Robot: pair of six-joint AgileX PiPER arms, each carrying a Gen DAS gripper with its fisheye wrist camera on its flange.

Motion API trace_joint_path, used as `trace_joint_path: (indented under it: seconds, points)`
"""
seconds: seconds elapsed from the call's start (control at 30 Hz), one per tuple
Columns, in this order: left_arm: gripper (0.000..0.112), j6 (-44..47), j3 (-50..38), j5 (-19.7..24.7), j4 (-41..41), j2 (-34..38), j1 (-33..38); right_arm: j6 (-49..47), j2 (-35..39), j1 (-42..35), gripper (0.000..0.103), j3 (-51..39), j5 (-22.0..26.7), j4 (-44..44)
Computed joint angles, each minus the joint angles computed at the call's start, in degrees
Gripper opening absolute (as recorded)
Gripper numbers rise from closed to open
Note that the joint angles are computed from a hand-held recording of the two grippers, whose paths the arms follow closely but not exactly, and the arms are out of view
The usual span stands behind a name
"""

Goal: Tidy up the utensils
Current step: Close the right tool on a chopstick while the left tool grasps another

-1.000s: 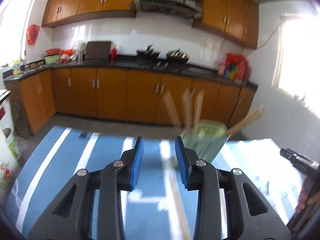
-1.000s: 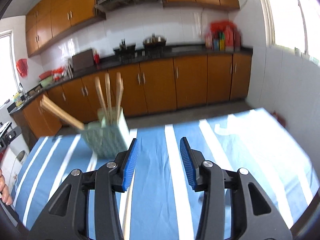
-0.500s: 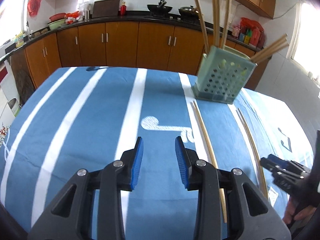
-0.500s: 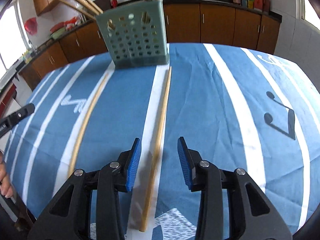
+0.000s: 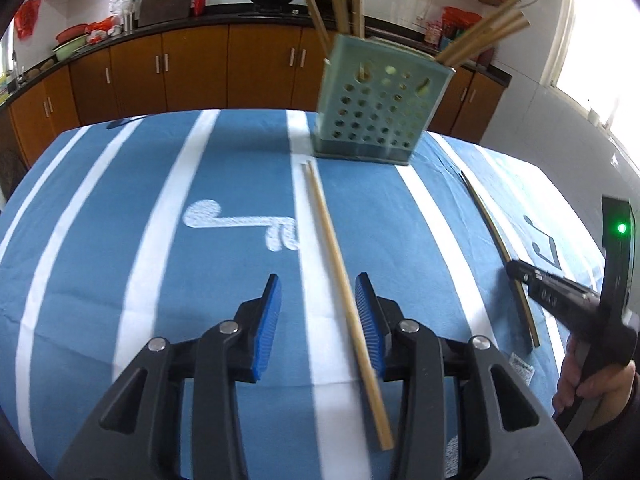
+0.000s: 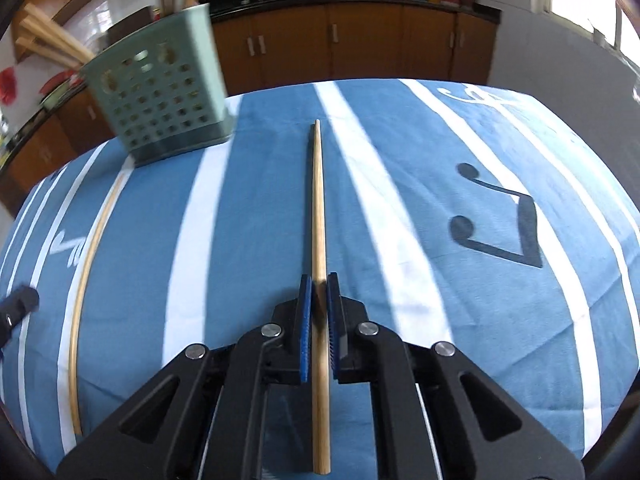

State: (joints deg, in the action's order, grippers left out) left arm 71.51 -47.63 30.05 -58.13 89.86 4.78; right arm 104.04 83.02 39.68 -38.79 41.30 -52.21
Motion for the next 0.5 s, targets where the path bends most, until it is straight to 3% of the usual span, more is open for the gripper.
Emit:
trace_joint_path:
  seconds: [0.2,0.33,0.5]
  points:
    - [0.037,-5.1,1.3,-6.1,4.6,2.2,-6.2,0.2,-0.8,0.6,0.008,1.0,-0.1,-0.7]
    - [0.011,-7.0,2.6,-11.8,6.1,2.7,-9.1,0.3,-0.7,1.1,0.008,0.9,-0.3,-0.5]
    - [0.008,-8.9,1.4,-12.9,7.9,3.6,-7.7,-1.5,0.4,0.4,0.008,-0.2,-2.0,-0.6]
